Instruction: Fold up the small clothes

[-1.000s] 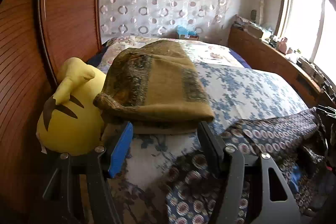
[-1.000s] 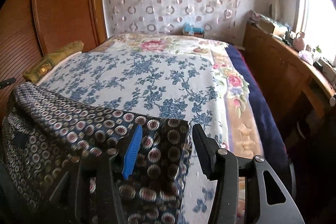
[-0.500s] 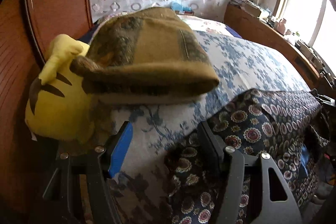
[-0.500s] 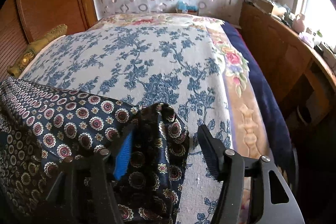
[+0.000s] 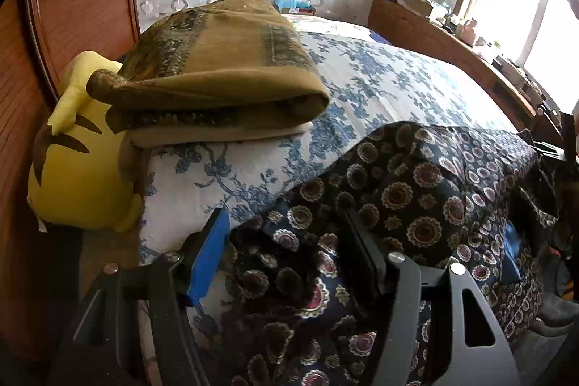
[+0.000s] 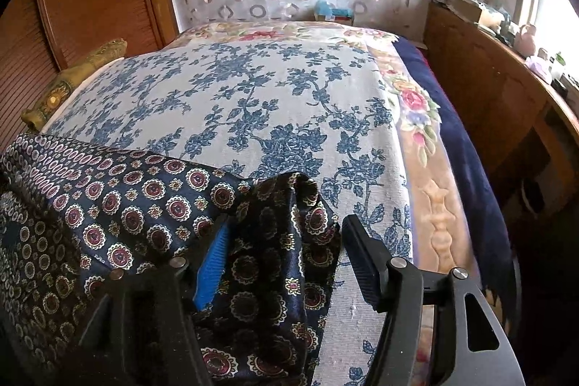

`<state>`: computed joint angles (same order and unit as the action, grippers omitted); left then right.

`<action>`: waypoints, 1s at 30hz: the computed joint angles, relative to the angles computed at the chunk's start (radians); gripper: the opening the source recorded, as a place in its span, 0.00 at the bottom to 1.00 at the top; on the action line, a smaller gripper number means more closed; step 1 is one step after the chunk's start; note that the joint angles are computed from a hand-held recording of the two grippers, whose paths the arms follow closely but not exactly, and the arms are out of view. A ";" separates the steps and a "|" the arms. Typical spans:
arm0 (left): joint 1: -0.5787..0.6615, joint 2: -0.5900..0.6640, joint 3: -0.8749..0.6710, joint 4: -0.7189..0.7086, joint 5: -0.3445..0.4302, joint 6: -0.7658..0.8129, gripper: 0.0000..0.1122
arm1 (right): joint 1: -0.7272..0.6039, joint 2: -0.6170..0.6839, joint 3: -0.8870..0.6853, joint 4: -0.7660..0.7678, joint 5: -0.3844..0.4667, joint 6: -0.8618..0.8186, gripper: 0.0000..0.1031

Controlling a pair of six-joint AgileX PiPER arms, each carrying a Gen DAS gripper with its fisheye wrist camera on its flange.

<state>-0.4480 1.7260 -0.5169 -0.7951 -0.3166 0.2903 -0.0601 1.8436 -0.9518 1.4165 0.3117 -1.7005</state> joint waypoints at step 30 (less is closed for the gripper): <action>0.026 -0.229 -0.315 -0.426 -0.029 0.629 0.06 | -0.099 -0.362 -0.084 0.071 0.235 -0.010 0.06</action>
